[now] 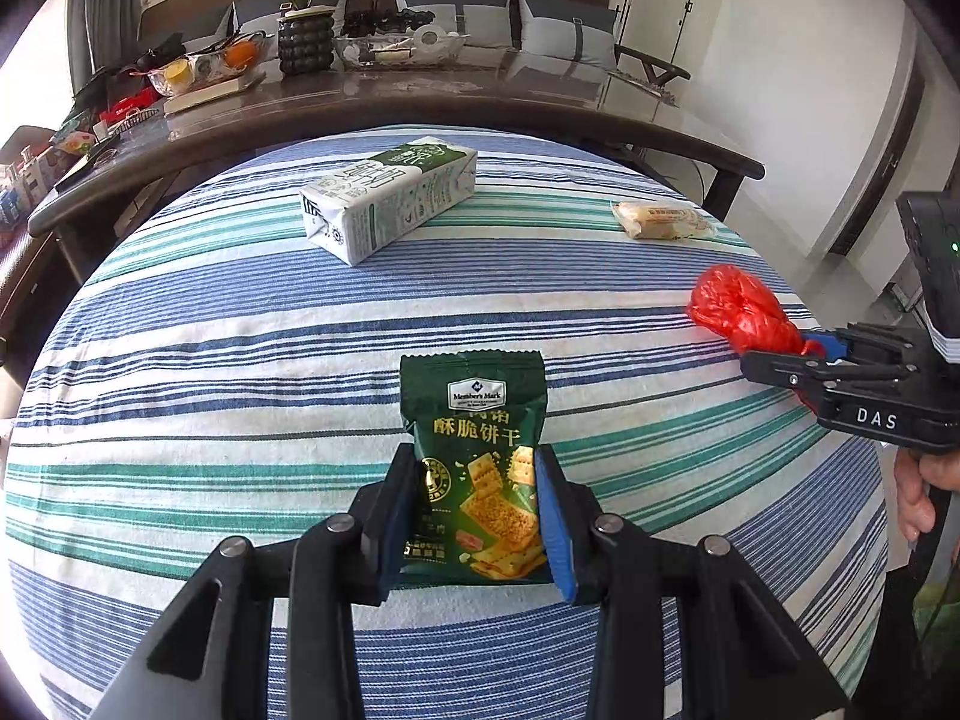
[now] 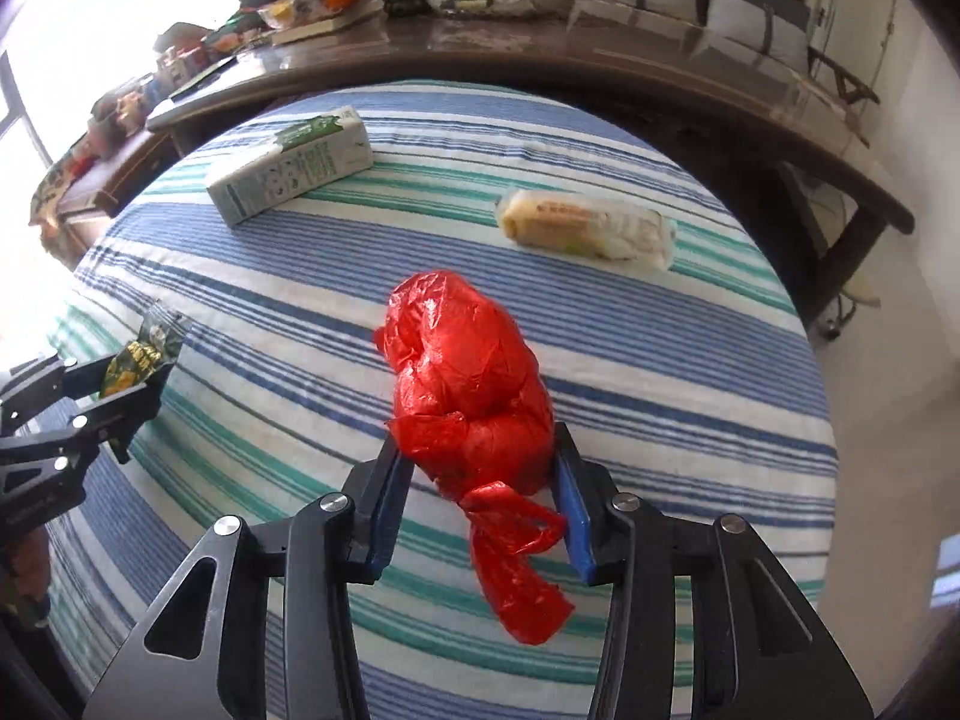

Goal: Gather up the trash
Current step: 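Grasp the green cracker packet with the left tool while the right tool grasps the red plastic bag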

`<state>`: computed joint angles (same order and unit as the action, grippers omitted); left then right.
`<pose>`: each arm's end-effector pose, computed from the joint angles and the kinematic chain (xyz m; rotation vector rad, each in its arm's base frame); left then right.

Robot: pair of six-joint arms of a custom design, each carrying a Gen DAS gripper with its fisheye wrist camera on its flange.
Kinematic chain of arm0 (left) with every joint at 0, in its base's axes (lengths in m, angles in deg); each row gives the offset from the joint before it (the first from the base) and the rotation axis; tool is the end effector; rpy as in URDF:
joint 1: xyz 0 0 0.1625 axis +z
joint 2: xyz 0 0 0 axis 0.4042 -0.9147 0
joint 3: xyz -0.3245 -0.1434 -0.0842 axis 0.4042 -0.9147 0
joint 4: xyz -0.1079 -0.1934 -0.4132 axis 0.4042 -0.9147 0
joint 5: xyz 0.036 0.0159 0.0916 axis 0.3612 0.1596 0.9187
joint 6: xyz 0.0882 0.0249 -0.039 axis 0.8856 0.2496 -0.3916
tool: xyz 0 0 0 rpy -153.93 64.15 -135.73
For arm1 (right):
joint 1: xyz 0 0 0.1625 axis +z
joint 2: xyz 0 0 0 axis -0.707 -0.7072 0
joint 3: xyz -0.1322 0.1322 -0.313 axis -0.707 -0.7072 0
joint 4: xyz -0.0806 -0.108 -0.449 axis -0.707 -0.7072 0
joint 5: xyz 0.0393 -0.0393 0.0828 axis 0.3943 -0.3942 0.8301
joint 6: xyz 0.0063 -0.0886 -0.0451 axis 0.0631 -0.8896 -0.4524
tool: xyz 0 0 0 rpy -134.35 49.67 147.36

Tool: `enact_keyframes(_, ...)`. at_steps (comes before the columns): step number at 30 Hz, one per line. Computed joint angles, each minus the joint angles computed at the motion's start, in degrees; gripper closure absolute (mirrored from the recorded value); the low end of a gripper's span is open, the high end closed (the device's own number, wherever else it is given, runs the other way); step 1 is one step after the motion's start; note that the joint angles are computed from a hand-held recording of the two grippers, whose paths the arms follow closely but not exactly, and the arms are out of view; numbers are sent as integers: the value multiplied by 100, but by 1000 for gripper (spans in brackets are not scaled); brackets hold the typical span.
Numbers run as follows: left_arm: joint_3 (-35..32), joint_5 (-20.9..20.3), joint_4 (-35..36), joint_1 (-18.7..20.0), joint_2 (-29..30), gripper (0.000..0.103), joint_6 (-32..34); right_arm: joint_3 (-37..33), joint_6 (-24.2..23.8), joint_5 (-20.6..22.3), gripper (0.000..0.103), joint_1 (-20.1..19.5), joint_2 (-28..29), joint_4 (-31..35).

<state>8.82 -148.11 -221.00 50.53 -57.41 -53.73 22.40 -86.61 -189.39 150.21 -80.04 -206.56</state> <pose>-0.0518 -0.8329 0.2306 0.8618 2.4989 -0.4719 0.2786 -0.7850 0.0208 0.1984 -2.3195 0.6513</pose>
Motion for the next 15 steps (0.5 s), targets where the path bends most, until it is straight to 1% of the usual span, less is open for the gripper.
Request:
enact_keyframes(2,212,34,-79,-22,-96,65,-47,670,0,-171,55,16,-293,-493)
enact_keyframes(4,464,88,-294,-52,-205,64,32,1162,-59,-75,52,4,-496,-865)
enact_keyframes(5,589,107,-370,-65,-272,63,68,1341,-128,30,48,14,-568,-1104)
enact_keyframes(6,693,126,-425,-70,-332,62,101,1465,-93,189,45,7,-658,-1104)
enact_keyframes(8,886,216,-527,-97,-443,61,161,1631,0,747,28,-32,-836,-897)
enact_keyframes(9,947,258,-518,-108,-489,57,186,1716,-11,988,25,-53,-919,-829)
enact_keyframes(10,1017,262,-485,-111,-550,47,203,1830,-36,1155,22,-65,-1008,-786)
enact_keyframes(11,1043,290,-448,-113,-579,36,195,1877,-62,1241,22,-67,-1044,-734)
enact_keyframes(12,1075,310,-457,-115,-605,34,183,1951,-104,1275,22,-68,-1094,-724)
enact_keyframes(15,983,284,-374,-98,-568,34,176,1989,-186,1179,22,-62,-1145,-720)
